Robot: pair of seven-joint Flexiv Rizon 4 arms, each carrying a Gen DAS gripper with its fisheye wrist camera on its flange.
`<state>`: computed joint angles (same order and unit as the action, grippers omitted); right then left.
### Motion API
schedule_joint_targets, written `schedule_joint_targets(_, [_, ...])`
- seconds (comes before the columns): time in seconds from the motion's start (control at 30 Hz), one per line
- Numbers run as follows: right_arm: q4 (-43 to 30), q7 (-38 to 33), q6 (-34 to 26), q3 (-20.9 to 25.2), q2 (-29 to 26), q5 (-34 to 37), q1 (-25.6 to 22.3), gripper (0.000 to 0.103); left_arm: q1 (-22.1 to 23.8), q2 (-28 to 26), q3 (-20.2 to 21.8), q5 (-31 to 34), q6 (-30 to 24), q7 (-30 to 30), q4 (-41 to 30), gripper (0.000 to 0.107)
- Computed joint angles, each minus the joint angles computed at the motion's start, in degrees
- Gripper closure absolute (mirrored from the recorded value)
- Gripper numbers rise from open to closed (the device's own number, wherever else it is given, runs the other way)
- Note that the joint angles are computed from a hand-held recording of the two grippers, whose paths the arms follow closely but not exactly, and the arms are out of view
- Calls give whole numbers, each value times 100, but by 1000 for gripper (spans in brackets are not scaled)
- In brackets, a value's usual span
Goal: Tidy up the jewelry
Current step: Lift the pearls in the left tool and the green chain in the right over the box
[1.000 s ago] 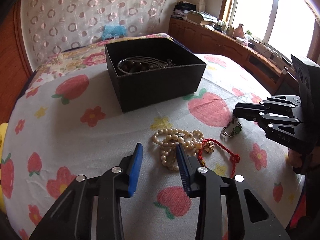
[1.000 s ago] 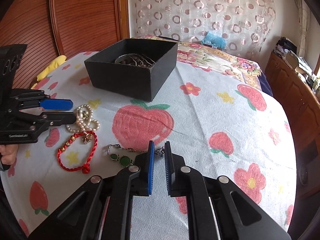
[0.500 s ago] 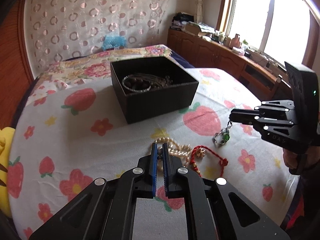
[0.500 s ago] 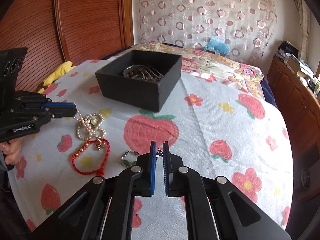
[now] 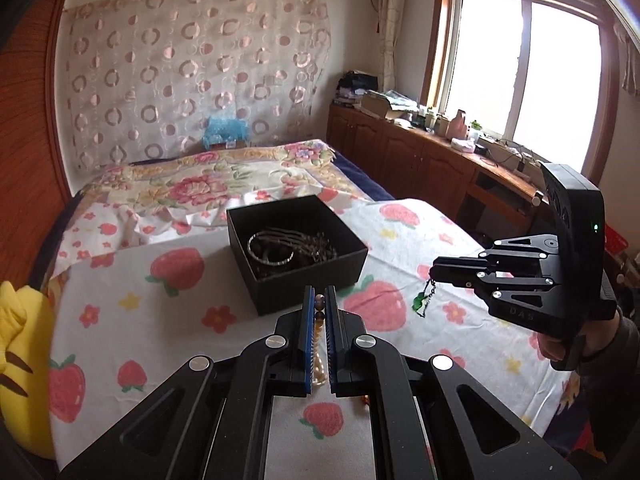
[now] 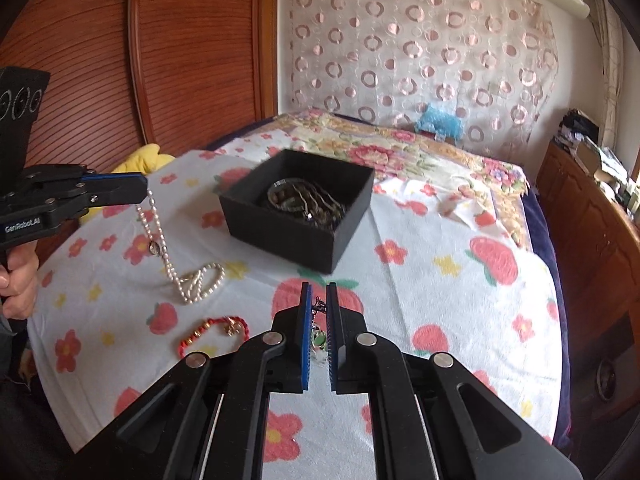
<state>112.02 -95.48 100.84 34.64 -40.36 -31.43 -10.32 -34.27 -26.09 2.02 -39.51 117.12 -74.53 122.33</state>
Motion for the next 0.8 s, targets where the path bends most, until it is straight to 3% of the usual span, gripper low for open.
schedule_joint_targets(0.43, [-298,-47,-142,282,-31,30,-40,95,-212,223,146,-521,56,664,-153,103])
schedule_joint_targets(0.7, [-650,-224,-507,381,-100,310,101,95,-76,390,93,-713,-189,978,-342,103])
schedule_joint_targets(0.8, [-785,-357,-631,371,-97,508,205,95,-354,361,366,-1078,-284,1282,-520,103])
